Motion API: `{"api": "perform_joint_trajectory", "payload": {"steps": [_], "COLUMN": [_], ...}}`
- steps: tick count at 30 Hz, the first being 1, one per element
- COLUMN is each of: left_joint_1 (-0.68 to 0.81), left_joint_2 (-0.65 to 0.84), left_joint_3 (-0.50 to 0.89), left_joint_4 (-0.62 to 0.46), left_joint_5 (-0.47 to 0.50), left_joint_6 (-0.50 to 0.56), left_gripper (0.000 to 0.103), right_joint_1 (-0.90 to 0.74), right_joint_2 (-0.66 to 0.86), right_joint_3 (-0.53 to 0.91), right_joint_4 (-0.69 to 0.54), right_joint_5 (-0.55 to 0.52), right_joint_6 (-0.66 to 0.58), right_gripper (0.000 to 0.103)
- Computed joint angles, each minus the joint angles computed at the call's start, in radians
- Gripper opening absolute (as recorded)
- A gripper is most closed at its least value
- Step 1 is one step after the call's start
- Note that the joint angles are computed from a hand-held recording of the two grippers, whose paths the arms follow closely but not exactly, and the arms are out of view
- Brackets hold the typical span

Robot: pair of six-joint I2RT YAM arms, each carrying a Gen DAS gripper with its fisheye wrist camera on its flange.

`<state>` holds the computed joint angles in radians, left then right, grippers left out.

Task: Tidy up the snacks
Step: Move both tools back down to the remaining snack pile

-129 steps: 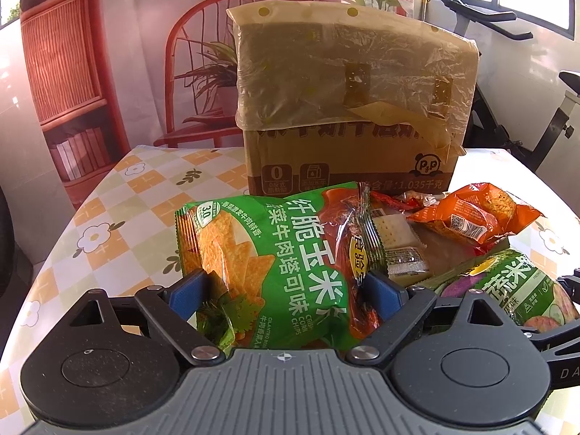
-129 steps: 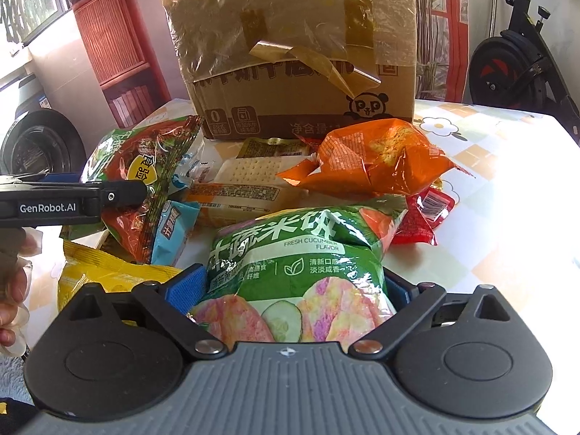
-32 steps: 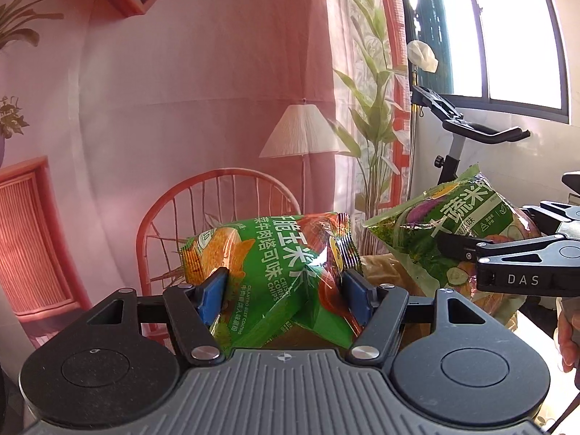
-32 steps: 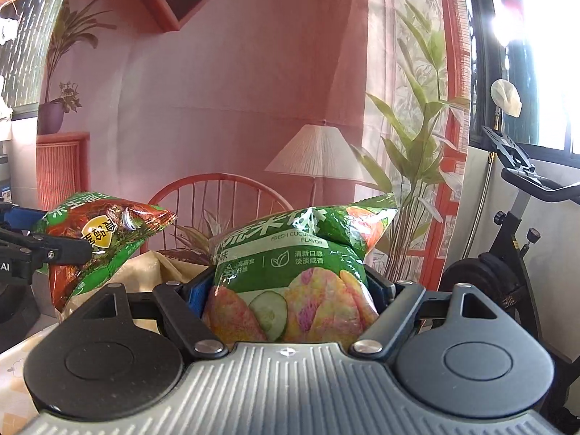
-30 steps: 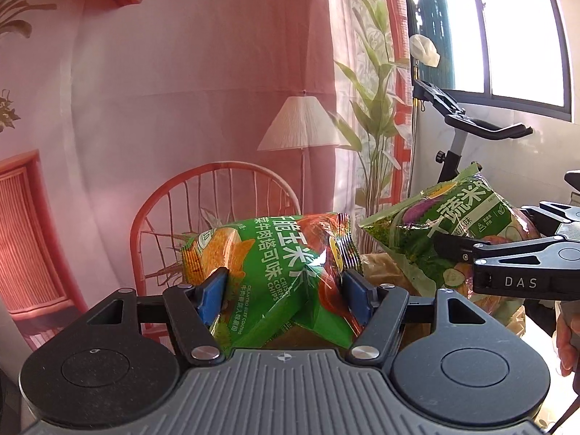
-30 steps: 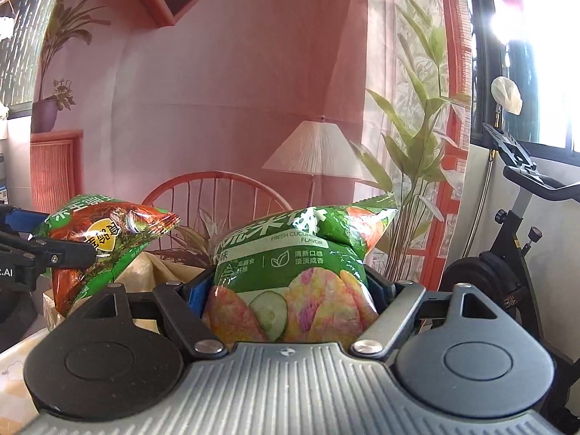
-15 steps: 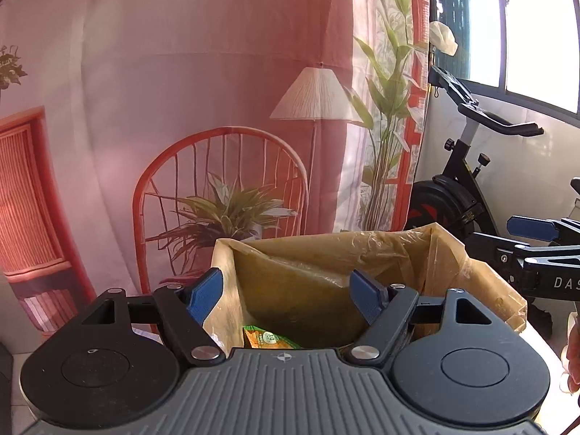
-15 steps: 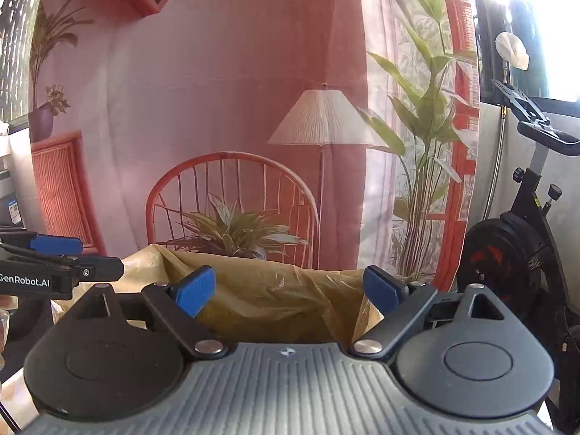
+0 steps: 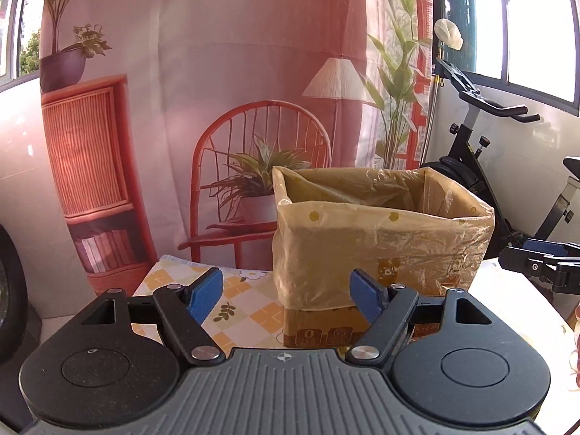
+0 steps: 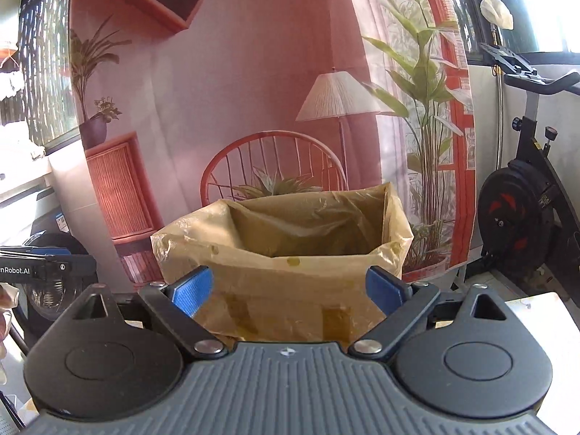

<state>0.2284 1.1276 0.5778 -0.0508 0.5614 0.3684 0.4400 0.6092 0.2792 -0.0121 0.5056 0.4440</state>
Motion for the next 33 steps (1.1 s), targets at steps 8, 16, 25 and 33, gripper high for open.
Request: {"api": "perform_joint_trajectory", "payload": {"steps": [8,16,25,33], "left_joint_1": [0.172,0.293,0.347,0.361], "left_joint_2": [-0.066,0.022,0.053,0.115], "left_joint_3": [-0.209,-0.359,-0.431,-0.448], "left_joint_4": [0.006,0.115,0.194,0.26], "left_joint_5": [0.125,0.194,0.22,0.222], "left_joint_6": [0.115,0.234,0.286,0.289], "left_gripper": [0.079,0.079,0.079,0.079], "right_joint_1": [0.513,0.792,0.81,0.558], "right_joint_2": [0.201,0.526,0.678,0.584], "right_joint_3": [-0.066,-0.035,-0.118,-0.17], "right_joint_4": [-0.003,-0.081,0.174,0.268], "right_joint_5": [0.367,0.492,0.358,0.22], "right_joint_6": [0.366,0.861,1.105,0.985], "right_gripper": [0.093,0.093,0.093,0.093]}}
